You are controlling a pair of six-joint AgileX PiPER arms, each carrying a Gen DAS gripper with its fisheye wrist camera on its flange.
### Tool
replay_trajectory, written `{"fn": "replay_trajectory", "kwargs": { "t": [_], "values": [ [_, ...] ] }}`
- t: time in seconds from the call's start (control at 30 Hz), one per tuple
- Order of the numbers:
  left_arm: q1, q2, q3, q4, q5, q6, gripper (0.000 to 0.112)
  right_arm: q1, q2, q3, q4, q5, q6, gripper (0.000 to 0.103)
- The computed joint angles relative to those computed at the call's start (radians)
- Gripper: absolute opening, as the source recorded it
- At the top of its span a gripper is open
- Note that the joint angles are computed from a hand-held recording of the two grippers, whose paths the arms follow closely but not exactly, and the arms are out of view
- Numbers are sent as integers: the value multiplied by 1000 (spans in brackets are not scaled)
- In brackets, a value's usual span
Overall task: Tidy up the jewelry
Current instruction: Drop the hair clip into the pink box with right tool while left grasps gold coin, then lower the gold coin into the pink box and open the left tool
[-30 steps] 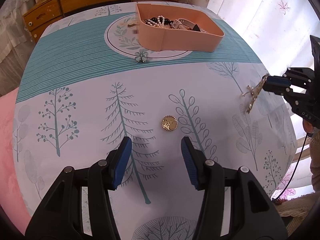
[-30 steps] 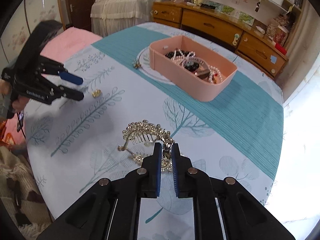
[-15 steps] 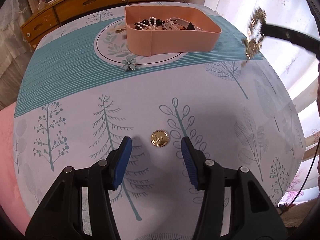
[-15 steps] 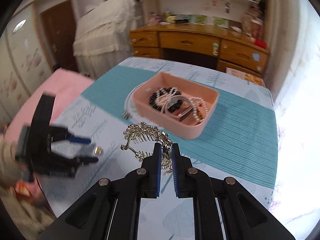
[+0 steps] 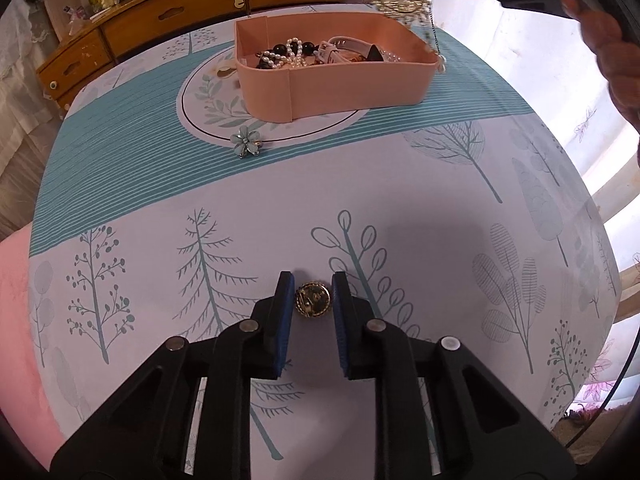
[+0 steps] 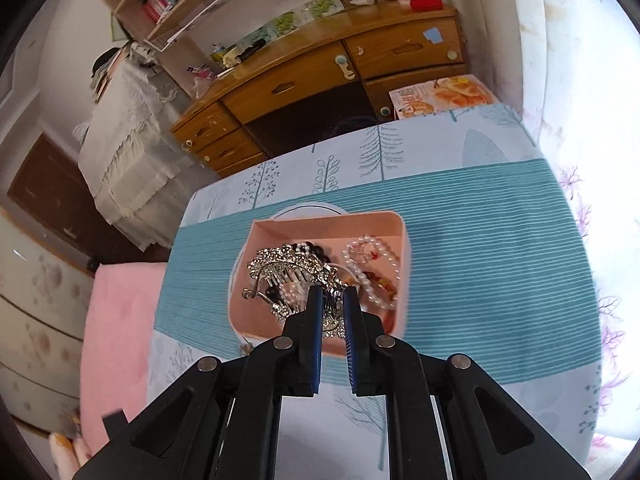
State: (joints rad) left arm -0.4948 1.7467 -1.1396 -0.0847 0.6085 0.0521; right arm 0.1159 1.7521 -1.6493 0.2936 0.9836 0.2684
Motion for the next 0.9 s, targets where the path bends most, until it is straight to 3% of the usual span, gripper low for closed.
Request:
{"fn": "replay_trajectory", "kwargs": {
  "t": [0.17,0.37,0.77,0.83,0.9],
  "values": [
    [30,-8,-8,-40,16,33,16,9,146,-155,8,51,61,10],
    [54,-46,-79,-43,71,53,16,18,249,-229,-13,104,111,10],
    [34,84,-534,51,218,-37,16,25,318,-294,-61,74,70,12],
    [29,129,-627,60,250,-53,16,32,306,-282,-68,50,66,21],
    [20,192,-733,71,287,-73,16,37,281,-256,-79,21,65,24]
  ]
}}
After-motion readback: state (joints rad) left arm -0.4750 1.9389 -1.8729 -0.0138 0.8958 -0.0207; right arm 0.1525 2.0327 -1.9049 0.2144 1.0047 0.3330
